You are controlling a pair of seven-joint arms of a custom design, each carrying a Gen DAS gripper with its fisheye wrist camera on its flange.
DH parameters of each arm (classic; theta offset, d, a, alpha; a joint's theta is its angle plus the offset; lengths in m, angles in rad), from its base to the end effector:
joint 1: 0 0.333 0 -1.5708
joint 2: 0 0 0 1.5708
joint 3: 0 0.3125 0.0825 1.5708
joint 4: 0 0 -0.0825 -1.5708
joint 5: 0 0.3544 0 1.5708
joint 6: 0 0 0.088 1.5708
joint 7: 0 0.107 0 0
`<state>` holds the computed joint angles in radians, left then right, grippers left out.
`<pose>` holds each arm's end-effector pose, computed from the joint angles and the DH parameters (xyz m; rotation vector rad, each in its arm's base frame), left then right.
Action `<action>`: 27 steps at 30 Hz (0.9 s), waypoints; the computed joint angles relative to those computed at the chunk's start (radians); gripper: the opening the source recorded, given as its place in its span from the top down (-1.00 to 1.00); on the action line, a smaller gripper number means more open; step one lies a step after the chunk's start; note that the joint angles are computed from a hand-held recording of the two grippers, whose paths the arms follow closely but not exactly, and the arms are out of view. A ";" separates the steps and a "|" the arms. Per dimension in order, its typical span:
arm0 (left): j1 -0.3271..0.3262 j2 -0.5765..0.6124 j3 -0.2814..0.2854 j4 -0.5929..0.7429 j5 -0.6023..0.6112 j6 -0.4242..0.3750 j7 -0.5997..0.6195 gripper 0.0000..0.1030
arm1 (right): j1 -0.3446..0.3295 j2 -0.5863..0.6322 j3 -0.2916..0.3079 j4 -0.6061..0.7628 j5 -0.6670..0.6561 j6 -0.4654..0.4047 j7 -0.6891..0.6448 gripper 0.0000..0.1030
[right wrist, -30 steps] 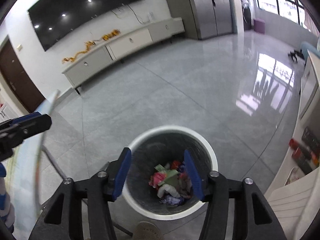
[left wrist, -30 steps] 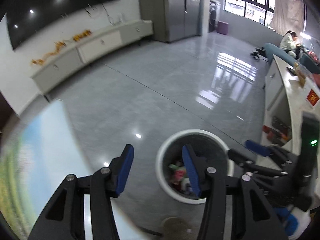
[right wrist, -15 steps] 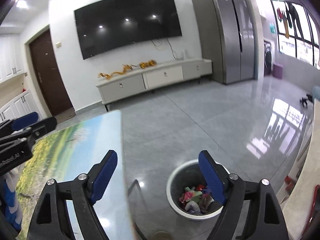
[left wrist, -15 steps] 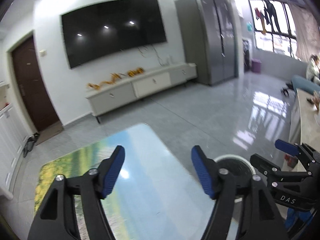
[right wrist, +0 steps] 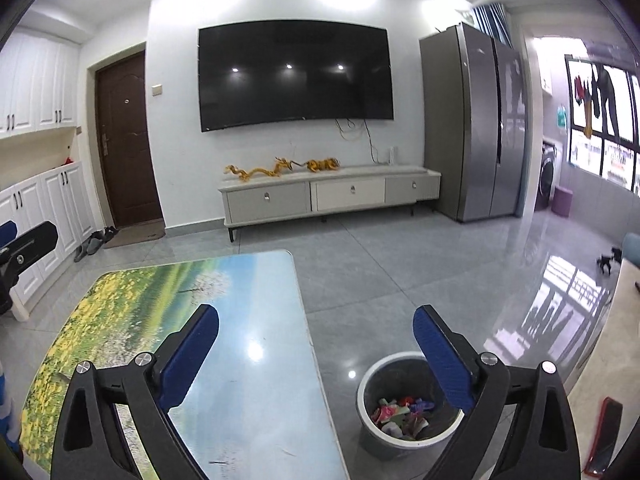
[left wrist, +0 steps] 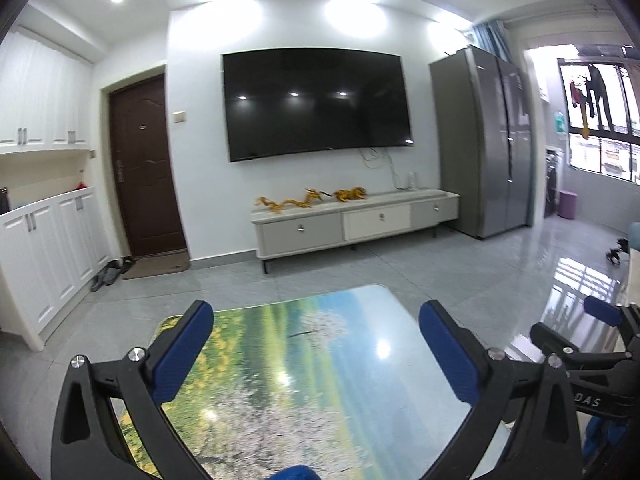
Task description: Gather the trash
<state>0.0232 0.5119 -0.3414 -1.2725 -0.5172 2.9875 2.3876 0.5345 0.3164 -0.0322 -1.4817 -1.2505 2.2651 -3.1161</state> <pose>0.7066 -0.1158 0.6134 -1.0492 1.8048 -1.2349 0.5977 0.3041 0.5665 -1.1575 1.8466 -1.2130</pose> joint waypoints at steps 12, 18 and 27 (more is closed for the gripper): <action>0.030 -0.022 -0.033 -0.071 -0.009 0.110 -0.016 -1.00 | 0.055 0.026 -0.005 0.037 -0.073 -0.069 0.018 -0.99; 0.032 -0.018 -0.028 -0.071 0.004 0.141 -0.051 -1.00 | 0.064 0.013 -0.001 0.016 -0.106 -0.104 0.044 -1.00; 0.069 -0.014 -0.074 -0.097 0.030 0.183 -0.056 -1.00 | 0.076 0.024 0.004 0.030 -0.134 -0.159 0.048 -1.00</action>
